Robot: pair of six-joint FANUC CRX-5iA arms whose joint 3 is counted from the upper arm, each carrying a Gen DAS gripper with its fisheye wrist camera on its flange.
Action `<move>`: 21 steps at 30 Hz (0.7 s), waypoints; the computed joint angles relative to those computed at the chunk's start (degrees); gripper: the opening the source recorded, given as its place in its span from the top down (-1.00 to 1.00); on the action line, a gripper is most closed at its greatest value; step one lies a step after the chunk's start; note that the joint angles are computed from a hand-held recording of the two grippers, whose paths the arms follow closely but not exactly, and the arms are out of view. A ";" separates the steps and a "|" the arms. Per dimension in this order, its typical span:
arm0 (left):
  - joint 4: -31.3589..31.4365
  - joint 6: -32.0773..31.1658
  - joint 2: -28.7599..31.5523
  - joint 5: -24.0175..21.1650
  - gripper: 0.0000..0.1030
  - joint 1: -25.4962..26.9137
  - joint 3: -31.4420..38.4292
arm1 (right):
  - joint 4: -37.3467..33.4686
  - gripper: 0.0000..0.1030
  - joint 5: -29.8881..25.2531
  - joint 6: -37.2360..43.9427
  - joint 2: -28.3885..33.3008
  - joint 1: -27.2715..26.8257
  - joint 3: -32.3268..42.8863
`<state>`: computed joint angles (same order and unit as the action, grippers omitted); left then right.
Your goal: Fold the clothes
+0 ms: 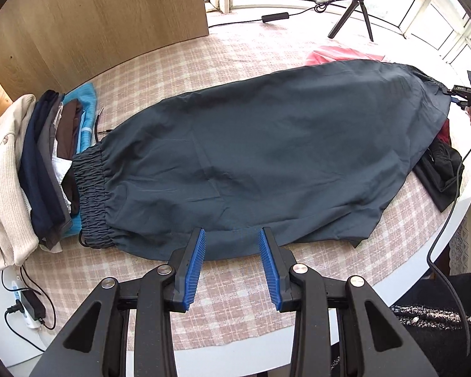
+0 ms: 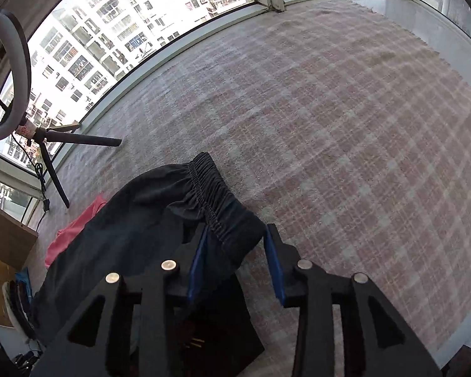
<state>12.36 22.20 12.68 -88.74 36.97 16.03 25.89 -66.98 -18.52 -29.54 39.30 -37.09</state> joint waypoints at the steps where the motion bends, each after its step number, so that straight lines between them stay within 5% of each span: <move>1: -0.53 0.42 -0.81 -0.09 0.35 -1.35 -0.73 | 0.61 0.27 1.24 -1.07 -2.50 0.19 -1.83; 5: -0.39 1.25 -3.39 -1.28 0.34 -10.18 -1.90 | 0.78 0.25 6.62 0.16 -8.18 -1.11 -6.50; 9: 0.65 2.49 -2.22 -0.89 0.30 -24.54 1.33 | -2.33 0.25 9.40 9.77 -5.08 -5.87 -5.11; 16: -0.52 6.43 12.91 3.19 0.14 -50.38 16.17 | -9.25 0.25 20.72 29.01 0.42 -16.40 -4.34; 17: -1.13 7.36 15.45 3.55 0.14 -52.65 18.70 | -10.25 0.31 21.63 31.62 1.07 -16.95 -3.88; 19: -1.34 8.58 20.05 3.82 0.14 -55.77 23.22 | -8.93 0.80 20.66 33.43 2.14 -16.33 -3.25; 21: -0.87 9.96 24.57 2.69 0.14 -57.84 27.94 | -11.12 0.89 21.24 36.97 2.40 -17.25 -2.42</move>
